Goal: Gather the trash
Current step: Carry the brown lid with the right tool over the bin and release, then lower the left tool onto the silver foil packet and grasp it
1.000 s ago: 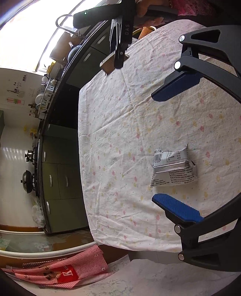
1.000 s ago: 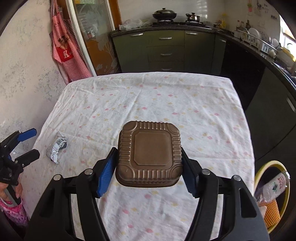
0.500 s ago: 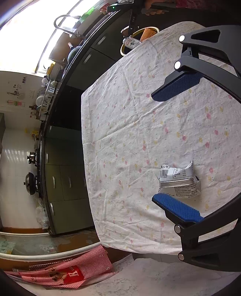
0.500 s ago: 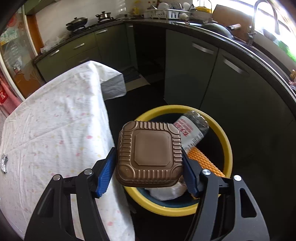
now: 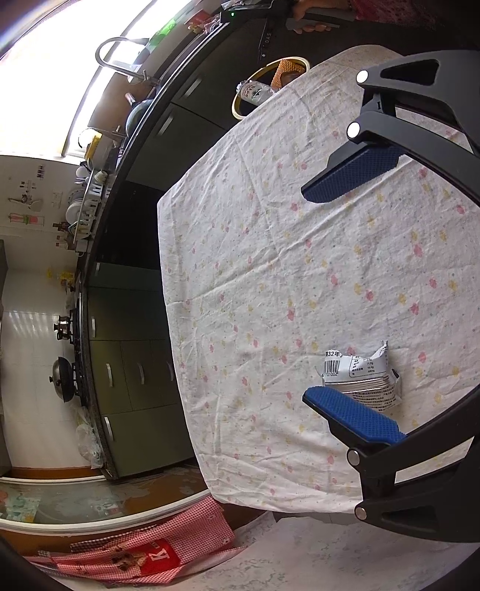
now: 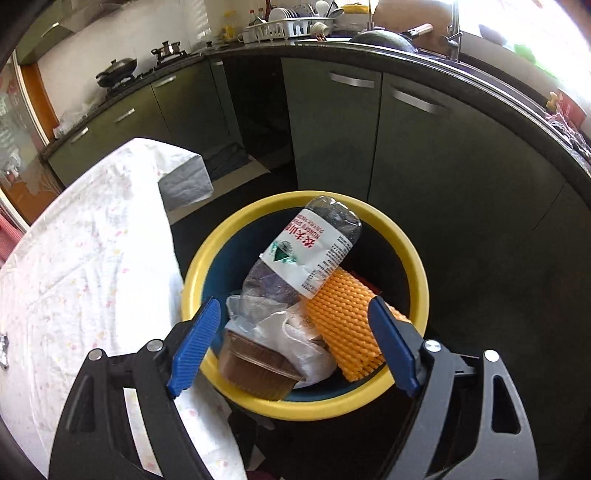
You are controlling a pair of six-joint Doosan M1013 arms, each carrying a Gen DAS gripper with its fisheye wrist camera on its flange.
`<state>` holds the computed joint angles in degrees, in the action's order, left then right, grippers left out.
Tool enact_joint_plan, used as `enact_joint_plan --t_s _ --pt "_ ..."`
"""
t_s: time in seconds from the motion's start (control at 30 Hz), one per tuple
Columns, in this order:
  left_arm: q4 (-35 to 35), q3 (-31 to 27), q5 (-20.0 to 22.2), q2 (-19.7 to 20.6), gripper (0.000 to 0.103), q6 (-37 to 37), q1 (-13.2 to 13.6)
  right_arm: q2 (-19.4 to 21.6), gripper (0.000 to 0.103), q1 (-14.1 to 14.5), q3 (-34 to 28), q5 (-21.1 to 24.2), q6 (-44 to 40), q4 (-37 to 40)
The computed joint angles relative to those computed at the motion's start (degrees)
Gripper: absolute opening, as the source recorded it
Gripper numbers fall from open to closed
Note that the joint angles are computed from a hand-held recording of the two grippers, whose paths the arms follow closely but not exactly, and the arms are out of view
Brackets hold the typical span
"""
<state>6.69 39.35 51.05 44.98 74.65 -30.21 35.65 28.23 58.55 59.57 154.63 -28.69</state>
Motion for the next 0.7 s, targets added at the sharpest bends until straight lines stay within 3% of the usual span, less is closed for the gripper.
enact_joint_plan --t_s 0.33,0.53,0.7 --pt "5.55 2.57 3.15 -1.79 0.098 -4.56 1.32 -2.59 0.08 3.31 3.44 -11.91 3.14 -0.61" --pt "-2.89 -5.13 11.07 2.97 0.098 -1.06 3.59 -1.9 0.08 3.82 1.91 -14.4 -0.63 2.09" --pt "-2.63 -11.46 17.78 7.47 0.098 -1.28 3.75 -1.77 0.08 3.91 1.67 -15.11 -2.14 4.39"
